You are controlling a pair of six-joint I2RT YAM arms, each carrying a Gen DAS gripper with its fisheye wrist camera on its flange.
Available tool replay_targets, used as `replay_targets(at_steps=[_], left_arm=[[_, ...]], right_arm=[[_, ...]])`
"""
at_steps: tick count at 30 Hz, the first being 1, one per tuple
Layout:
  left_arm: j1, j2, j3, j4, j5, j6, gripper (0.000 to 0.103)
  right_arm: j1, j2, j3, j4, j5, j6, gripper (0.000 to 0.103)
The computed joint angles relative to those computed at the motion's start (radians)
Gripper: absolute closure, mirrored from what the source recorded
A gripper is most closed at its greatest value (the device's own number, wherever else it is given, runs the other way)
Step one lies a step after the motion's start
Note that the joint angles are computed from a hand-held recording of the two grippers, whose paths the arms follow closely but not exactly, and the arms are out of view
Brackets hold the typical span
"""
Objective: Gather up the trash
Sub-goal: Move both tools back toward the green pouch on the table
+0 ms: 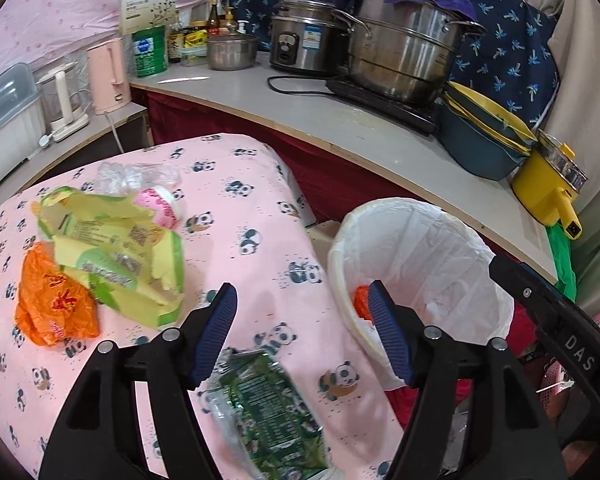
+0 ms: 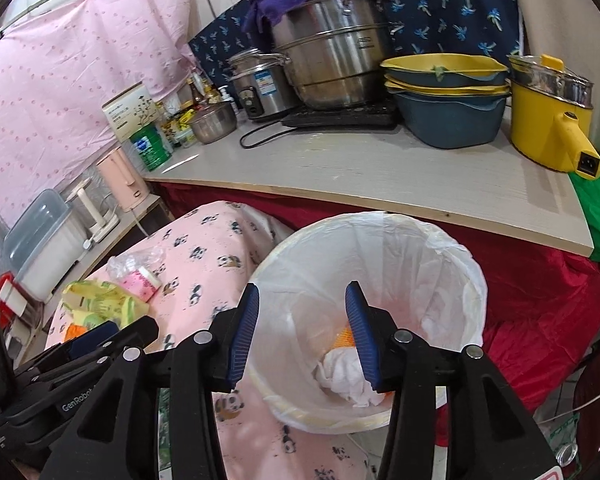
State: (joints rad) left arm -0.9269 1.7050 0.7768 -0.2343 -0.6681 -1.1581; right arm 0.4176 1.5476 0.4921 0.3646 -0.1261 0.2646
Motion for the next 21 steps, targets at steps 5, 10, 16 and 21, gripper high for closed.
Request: replay_targets(at_steps=[5,10,16,21], left_arm=[[-0.031,-0.088,-0.077,-0.049,-0.033,-0.078,0.039],[-0.069,-0.177,-0.145,-0.121,-0.068,-0.167,0.039],[-0.114,-0.271,-0.220,-0.208,-0.090,-0.279,0.039],[-0.163,-0.315,-0.262,-0.300,-0.112,-0.377,0.038]], right_arm=[[0.098,-0.046,-0.013,-0.023,0.044,0.020,0.055],[0.210,-0.080,-0.018,-0.056,0.101,0.045,0.053],[0.332,-0.091,-0.010,-0.094,0.164,0.073,0.048],[0.409,-0.073,0.000,-0.115,0.204,0.099,0.044]])
